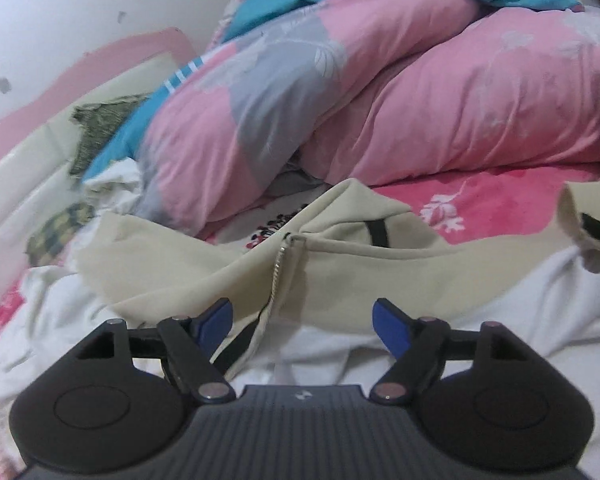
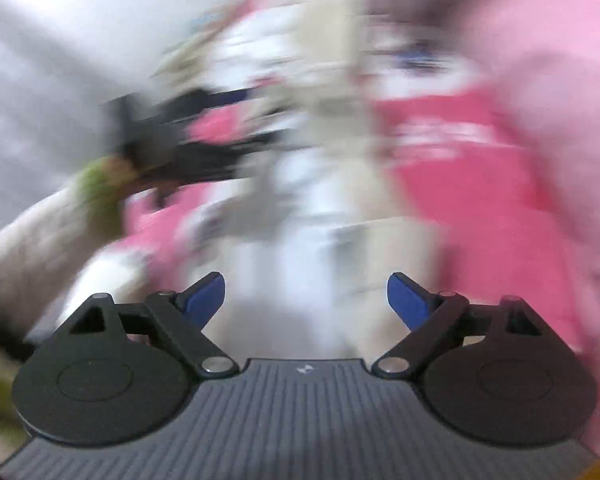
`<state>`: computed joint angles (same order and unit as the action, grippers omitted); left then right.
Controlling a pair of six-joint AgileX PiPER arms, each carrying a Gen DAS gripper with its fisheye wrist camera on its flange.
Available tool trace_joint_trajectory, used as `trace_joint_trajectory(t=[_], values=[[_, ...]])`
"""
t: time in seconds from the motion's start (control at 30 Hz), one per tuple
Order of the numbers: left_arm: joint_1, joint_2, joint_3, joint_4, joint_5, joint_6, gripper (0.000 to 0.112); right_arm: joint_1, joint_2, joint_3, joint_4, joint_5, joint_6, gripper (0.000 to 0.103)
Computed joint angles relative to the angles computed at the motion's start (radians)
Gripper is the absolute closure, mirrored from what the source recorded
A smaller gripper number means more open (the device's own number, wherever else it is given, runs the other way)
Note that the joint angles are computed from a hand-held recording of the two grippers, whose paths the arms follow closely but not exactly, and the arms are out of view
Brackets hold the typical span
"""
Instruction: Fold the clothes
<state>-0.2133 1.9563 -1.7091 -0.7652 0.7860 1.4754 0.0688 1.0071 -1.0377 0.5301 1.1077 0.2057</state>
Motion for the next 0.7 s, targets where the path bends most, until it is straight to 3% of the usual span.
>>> trace_joint_trajectory(t=[0.1,0.2,0.3,0.37,0.4,0.47,0.6,0.63,0.67,0.7], values=[[-0.004,0.116,-0.18,0.026,0.116,-0.068,0.034,-0.202,0.063,0.09,0.114,0.001,-0.145,0.015],[-0.018,0.204,-0.321,0.049,0.203,-0.103,0.041,-0.271,0.162,0.144,0.219,-0.017,-0.252,0.015],[-0.035,0.226,-0.343,0.059,0.217,-0.122,0.062,-0.197,0.233,0.174,0.265,-0.055,-0.222,0.015],[-0.034,0.213,-0.303,0.038,0.199,-0.114,0.093,-0.196,0.254,0.198,0.383,-0.022,-0.326,0.02],[-0.03,0.206,-0.29,0.031,0.205,-0.115,0.095,-0.195,0.255,0.207,0.439,0.01,-0.372,0.026],[-0.018,0.185,-0.25,0.001,0.214,-0.089,0.095,-0.165,0.233,0.177,0.439,0.06,-0.409,0.025],[-0.03,0.145,-0.148,-0.023,0.138,0.011,0.085,-0.042,0.24,0.099,0.31,0.02,-0.33,0.025],[-0.037,0.135,-0.121,-0.027,0.107,0.029,0.085,-0.013,0.256,0.084,0.277,-0.001,-0.303,0.033],[-0.043,0.12,-0.087,-0.039,0.068,0.04,0.094,0.018,0.264,0.062,0.23,-0.01,-0.267,0.044],[-0.046,0.106,-0.058,-0.054,0.039,0.044,0.099,0.049,0.269,0.038,0.177,-0.013,-0.229,0.069]])
